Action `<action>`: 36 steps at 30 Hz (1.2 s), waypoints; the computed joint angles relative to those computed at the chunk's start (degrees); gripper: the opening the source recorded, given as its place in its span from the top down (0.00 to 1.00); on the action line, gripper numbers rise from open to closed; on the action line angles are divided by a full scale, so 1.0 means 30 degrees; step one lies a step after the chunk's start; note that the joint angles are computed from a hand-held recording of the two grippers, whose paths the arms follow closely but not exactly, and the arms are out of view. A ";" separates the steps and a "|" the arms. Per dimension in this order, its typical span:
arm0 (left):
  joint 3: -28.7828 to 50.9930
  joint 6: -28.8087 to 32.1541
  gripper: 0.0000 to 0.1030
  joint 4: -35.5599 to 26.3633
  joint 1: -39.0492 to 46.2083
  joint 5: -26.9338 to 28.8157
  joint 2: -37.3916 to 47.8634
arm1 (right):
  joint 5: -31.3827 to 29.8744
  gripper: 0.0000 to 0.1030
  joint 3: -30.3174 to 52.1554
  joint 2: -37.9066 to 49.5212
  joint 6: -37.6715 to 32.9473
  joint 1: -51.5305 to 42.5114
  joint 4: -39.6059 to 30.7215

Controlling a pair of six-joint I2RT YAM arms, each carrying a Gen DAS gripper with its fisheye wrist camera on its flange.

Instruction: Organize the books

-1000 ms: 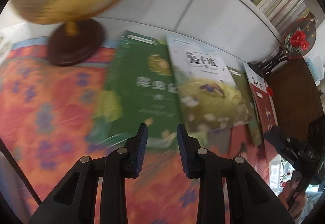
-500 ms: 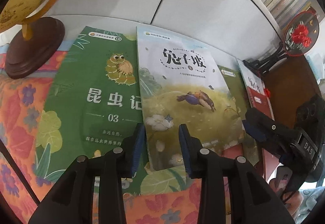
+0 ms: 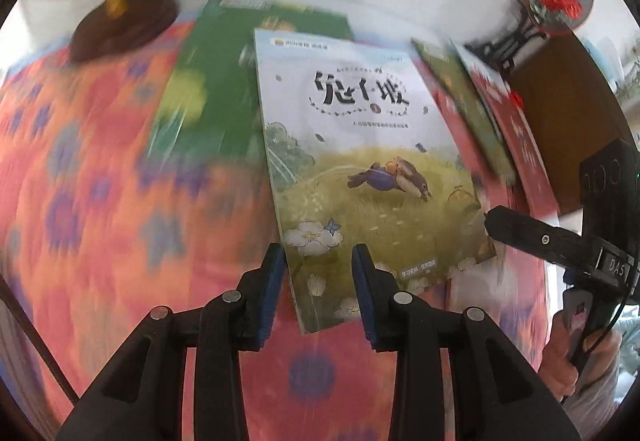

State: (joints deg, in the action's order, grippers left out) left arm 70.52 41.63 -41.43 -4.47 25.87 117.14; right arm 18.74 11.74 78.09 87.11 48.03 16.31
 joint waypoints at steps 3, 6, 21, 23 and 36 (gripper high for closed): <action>-0.1764 0.2364 0.70 -0.0976 0.2302 -0.0709 -0.0963 | 0.1557 0.25 0.0947 0.1339 0.3554 0.4416 -0.0276; -0.1997 0.5391 0.70 -0.3568 0.5081 -0.1637 -0.0871 | 0.1793 0.26 0.2148 0.3505 0.6868 0.8038 0.0270; 0.8057 0.5265 0.71 -1.1921 0.4882 -0.0671 0.6782 | 0.1108 0.26 -0.1657 0.5047 0.4486 0.6870 0.9194; 0.8885 0.5350 0.71 -1.2656 0.4623 -0.0776 0.7368 | 0.0869 0.26 -0.1849 0.5770 0.3889 0.6453 1.0660; 0.9020 0.5629 0.76 -1.2493 0.3654 -0.0510 0.7370 | -0.0050 0.56 0.0379 0.4198 0.2688 0.5121 0.4619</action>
State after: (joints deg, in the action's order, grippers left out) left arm 97.58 58.52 -78.91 6.49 24.34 139.25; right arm 18.59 12.88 90.69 95.17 63.39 30.16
